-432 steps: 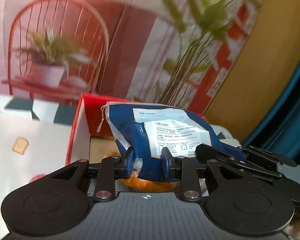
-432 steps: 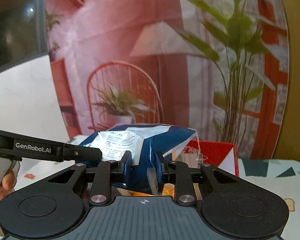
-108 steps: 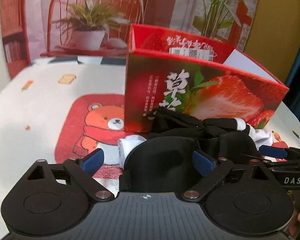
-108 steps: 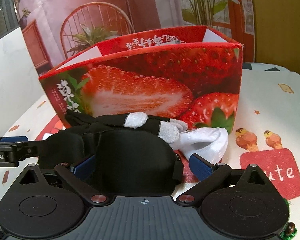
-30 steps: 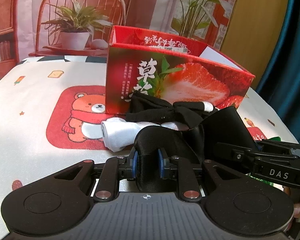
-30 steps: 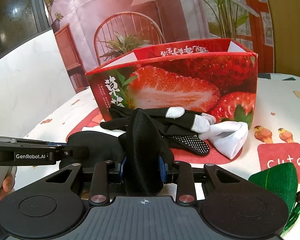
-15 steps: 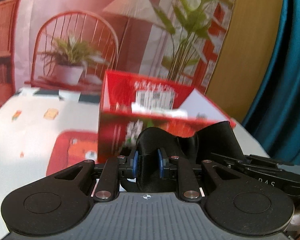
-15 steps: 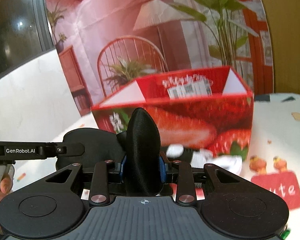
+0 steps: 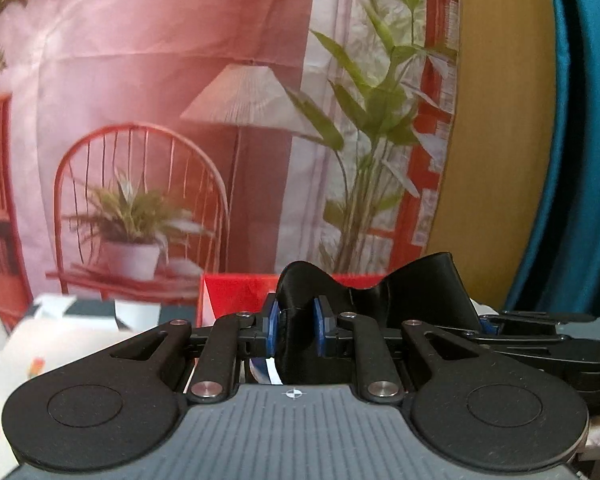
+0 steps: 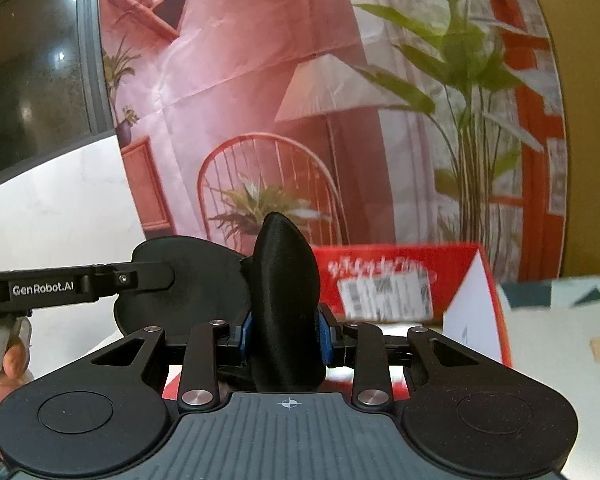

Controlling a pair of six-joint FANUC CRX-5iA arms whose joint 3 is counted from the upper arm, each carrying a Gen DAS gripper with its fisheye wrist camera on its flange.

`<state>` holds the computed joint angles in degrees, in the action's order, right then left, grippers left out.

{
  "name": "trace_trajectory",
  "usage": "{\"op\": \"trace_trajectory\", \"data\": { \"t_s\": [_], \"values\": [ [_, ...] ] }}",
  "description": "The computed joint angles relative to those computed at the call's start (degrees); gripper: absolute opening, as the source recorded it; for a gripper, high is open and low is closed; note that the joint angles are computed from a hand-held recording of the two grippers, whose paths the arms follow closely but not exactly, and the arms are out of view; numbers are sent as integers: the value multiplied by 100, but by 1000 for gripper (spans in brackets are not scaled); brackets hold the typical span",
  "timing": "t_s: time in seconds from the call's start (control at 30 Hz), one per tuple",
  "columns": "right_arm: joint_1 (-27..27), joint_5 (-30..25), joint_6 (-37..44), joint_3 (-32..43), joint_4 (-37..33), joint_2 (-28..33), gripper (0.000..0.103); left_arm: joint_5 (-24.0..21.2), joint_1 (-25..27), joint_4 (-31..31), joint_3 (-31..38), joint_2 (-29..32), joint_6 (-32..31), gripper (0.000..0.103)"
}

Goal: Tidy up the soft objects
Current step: 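Carry the eye mask with both tools up over the red box, then lower the eye mask into the box and open both tools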

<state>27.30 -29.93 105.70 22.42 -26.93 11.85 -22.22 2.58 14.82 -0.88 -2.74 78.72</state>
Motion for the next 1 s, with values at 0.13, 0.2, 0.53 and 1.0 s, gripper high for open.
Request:
{"op": "trace_trajectory", "data": {
  "t_s": [0.13,0.2,0.53,1.0],
  "values": [
    [1,-314,-377,798,510,563,29,-352,-75,-821,877,518,697,19],
    [-33,-520,-568,1217,605,859,29,-570,-134,-1231,1336,799,955,19],
    [-29,-1443,-1090,2933,1371,2172,29,-1280,-168,-1678,2553,1798,1152,19],
    [86,-3333,-2105,5058,2367,3590,47,-2082,-10,-1157,3060,2398,726,41]
  ]
}}
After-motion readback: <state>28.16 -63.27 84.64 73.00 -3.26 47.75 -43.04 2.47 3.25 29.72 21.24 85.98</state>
